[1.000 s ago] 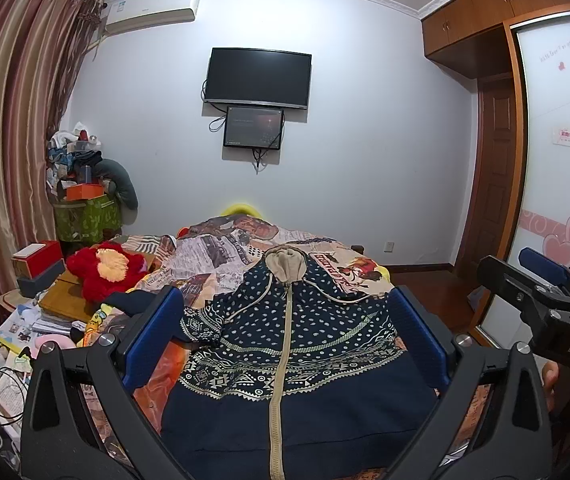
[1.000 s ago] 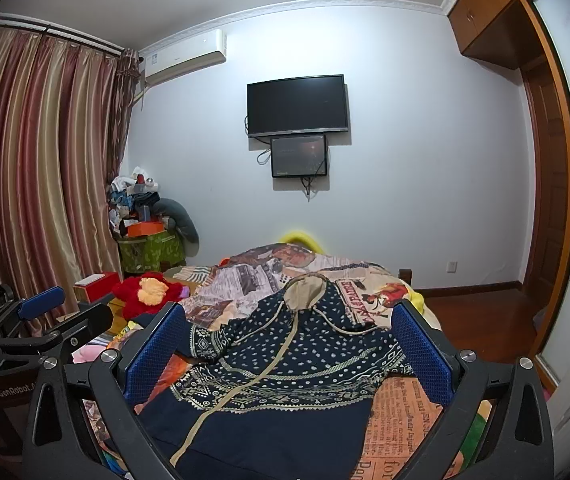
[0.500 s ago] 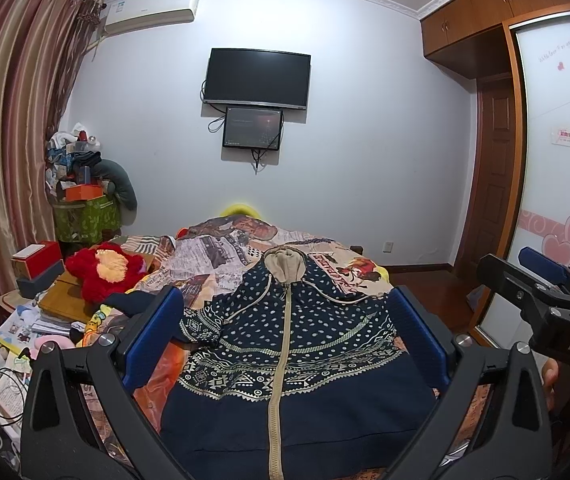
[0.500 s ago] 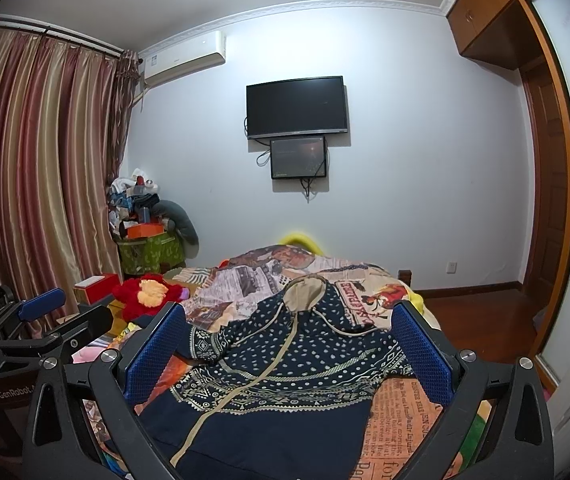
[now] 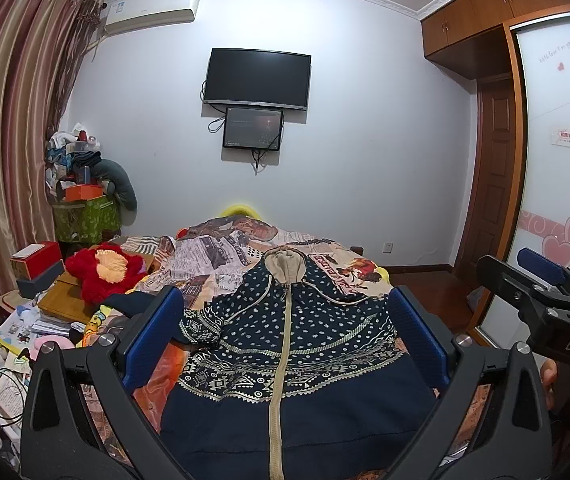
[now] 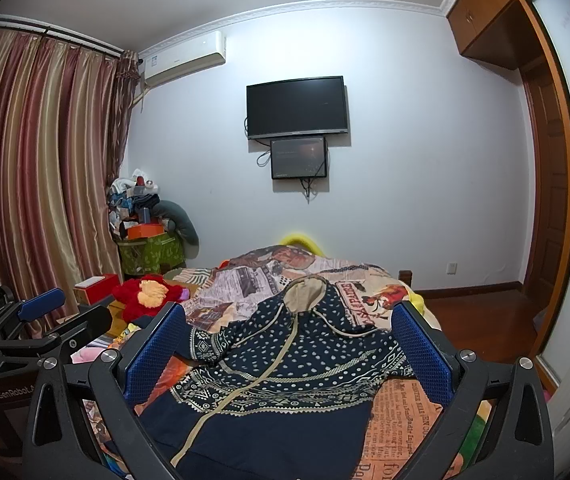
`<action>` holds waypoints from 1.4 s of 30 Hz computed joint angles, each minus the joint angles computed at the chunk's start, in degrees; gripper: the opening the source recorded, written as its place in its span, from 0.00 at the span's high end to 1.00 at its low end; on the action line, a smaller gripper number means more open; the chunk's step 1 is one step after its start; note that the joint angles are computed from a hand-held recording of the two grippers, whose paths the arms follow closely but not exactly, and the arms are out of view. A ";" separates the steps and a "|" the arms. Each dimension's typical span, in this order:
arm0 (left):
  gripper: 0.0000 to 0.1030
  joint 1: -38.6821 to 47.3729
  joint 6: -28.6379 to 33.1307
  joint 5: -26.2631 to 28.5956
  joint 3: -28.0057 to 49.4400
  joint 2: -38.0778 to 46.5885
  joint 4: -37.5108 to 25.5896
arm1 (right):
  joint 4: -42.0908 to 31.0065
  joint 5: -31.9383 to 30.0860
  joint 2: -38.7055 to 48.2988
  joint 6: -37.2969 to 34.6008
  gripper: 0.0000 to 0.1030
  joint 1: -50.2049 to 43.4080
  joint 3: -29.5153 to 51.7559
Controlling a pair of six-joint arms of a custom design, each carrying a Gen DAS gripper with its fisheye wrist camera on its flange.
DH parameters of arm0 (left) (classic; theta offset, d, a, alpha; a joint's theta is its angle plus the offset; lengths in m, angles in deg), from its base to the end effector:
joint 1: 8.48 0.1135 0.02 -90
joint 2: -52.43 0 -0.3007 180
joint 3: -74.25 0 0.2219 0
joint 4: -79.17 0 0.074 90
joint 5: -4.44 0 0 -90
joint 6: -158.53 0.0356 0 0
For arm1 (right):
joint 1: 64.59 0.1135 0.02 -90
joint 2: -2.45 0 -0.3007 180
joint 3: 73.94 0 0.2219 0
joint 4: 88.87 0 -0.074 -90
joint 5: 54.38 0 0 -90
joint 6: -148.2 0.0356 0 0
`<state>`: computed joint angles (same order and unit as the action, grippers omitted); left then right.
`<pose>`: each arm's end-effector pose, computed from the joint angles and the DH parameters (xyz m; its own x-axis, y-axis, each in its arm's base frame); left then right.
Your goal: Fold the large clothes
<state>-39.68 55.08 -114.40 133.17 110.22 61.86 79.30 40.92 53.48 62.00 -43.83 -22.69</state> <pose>0.1651 -0.0799 0.3430 -0.2452 -0.0897 -0.9653 0.0005 0.9957 -0.0927 0.1508 0.0536 0.3261 -0.2056 -0.0073 -0.9786 -0.2553 0.9658 0.0464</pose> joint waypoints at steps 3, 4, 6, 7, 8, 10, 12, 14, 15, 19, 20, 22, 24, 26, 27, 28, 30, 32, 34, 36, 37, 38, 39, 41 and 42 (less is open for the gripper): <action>0.00 0.39 0.14 0.29 0.25 0.58 0.14 | -0.48 0.28 -0.03 0.00 0.00 0.33 0.25; 0.00 0.68 0.23 0.51 0.21 0.69 0.29 | -0.99 0.54 0.10 -0.04 0.00 0.61 0.73; 0.00 1.91 0.65 1.45 0.45 1.43 0.66 | -1.97 0.41 0.76 -0.29 0.00 0.45 2.09; 0.00 2.59 0.86 1.92 0.57 1.81 0.89 | -2.02 0.63 1.28 -0.36 0.00 0.57 2.47; 0.00 3.41 1.09 2.63 0.75 2.17 1.12 | -2.08 0.60 1.92 -0.37 0.00 0.54 2.95; 0.00 6.15 1.71 4.79 1.20 3.34 1.82 | -1.40 -0.26 3.75 -0.38 0.00 -0.25 3.71; 0.00 9.89 2.36 7.39 1.20 4.53 3.12 | -0.40 -0.69 6.18 -0.47 0.00 -0.65 4.59; 0.00 13.87 2.96 10.53 2.19 6.70 3.80 | 1.64 -1.34 10.02 -0.74 0.00 -1.44 5.59; 0.00 16.16 3.28 12.45 2.92 7.96 3.95 | 2.85 -1.20 11.78 -0.86 0.00 -1.48 5.87; 0.00 25.19 3.66 18.93 6.61 14.85 4.86 | 7.28 -1.02 21.02 -2.26 0.00 -2.35 9.24; 0.00 26.90 3.63 19.51 7.28 16.71 5.36 | 8.17 -1.25 23.28 -2.60 0.00 -2.79 10.32; 0.00 30.87 3.95 21.25 10.04 21.38 5.26 | 9.98 -1.26 28.50 -3.39 0.00 -3.50 13.08; 0.00 34.36 4.55 22.98 13.93 26.34 3.65 | 10.81 -1.80 33.27 -3.95 0.00 -4.31 16.39; 0.00 37.77 5.58 24.68 18.00 31.82 2.51 | 10.40 -2.95 38.64 -4.58 0.00 -5.24 21.00; 0.00 38.95 6.17 24.12 20.31 34.60 1.48 | 9.82 -3.36 41.13 -4.90 0.00 -5.55 23.43; 0.00 40.23 6.79 23.80 22.99 37.77 0.19 | 8.89 -3.81 44.23 -5.36 0.00 -5.82 26.50; 0.00 42.54 7.38 23.99 28.51 43.96 -2.69 | 6.64 -4.37 49.59 -6.54 0.00 -6.09 32.21; 0.00 44.69 7.30 24.71 34.46 50.30 -6.39 | 3.24 -4.94 55.07 -7.30 0.00 -6.12 38.42; 0.00 46.98 6.50 26.72 40.93 56.69 -10.76 | -0.10 -5.76 59.92 -7.57 0.00 -6.21 44.02; 0.00 49.35 4.61 29.97 48.71 63.35 -17.45 | -3.98 -7.03 65.45 -7.94 0.00 -6.43 50.42; 0.00 50.43 3.34 32.23 52.87 66.72 -20.93 | -4.95 -7.17 67.14 -8.14 0.00 -6.30 51.92; 0.00 51.46 1.81 34.49 56.86 69.93 -24.15 | -6.63 -7.15 69.50 -8.47 0.00 -6.31 54.59; 0.00 52.36 0.30 36.49 60.36 72.78 -26.75 | -8.80 -7.06 72.35 -9.05 0.00 -6.31 57.86; 0.01 53.26 -2.44 38.65 63.33 76.05 -28.56 | -12.12 -7.25 76.39 -9.77 0.00 -6.48 62.67; 0.02 53.70 -3.65 39.45 64.94 77.46 -29.48 | -14.44 -7.66 78.91 -9.97 0.00 -6.64 65.96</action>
<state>14.02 51.43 -74.94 198.11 187.68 32.38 64.86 33.25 132.39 52.03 -50.47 43.27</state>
